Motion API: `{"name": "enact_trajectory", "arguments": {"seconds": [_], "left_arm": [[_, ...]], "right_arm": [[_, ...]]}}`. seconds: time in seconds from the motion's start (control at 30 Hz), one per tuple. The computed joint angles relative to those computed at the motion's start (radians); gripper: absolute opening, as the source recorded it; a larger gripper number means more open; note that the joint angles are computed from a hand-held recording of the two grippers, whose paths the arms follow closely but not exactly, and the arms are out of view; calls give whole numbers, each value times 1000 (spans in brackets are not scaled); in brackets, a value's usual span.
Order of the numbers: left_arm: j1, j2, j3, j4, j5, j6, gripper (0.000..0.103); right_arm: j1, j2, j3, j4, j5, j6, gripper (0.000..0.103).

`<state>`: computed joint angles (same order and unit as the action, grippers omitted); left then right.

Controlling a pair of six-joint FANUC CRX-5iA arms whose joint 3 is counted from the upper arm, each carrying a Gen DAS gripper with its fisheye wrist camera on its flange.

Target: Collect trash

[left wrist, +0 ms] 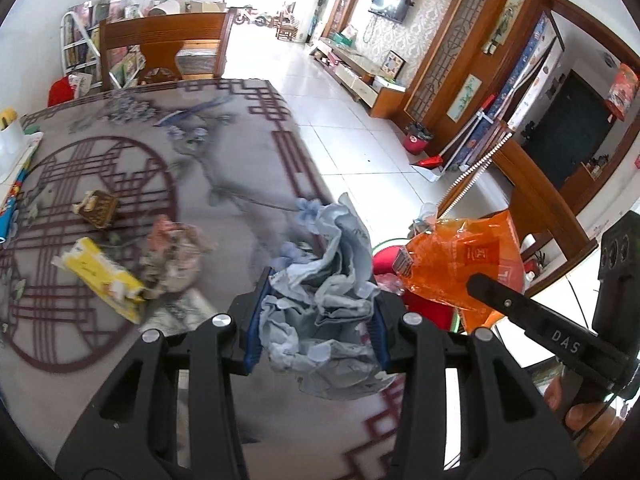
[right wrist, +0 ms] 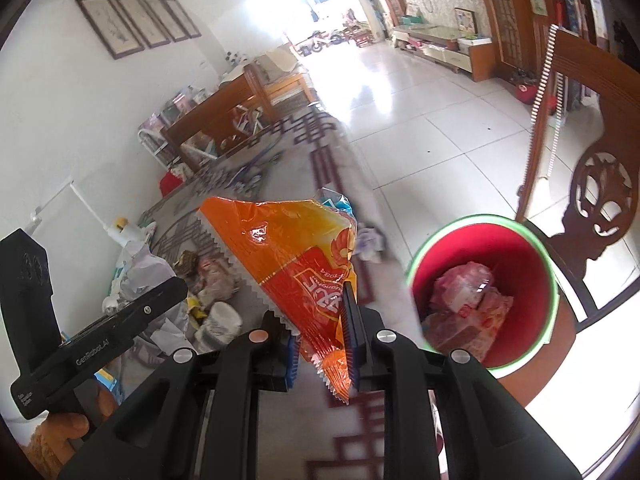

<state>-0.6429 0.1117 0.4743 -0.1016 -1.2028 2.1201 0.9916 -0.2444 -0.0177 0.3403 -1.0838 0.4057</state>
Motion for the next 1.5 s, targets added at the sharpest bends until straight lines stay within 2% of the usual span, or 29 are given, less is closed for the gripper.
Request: {"name": "enact_trajectory", "arguments": {"seconds": [0.3, 0.63, 0.83, 1.0, 1.5], "left_arm": [[-74, 139, 174, -12, -42, -16, 40], [-101, 246, 307, 11, -80, -50, 41], [-111, 302, 374, 30, -98, -65, 41], [-104, 344, 406, 87, -84, -78, 41], [-119, 530, 632, 152, -180, -119, 41]], "right_arm": [[-69, -103, -90, -9, 1, -28, 18], [-135, -165, -142, -15, -17, -46, 18], [-157, -189, -159, -11, -35, -55, 17], [-181, -207, -170, -19, -38, -52, 17], [-218, -231, -182, -23, -81, -65, 18]]}}
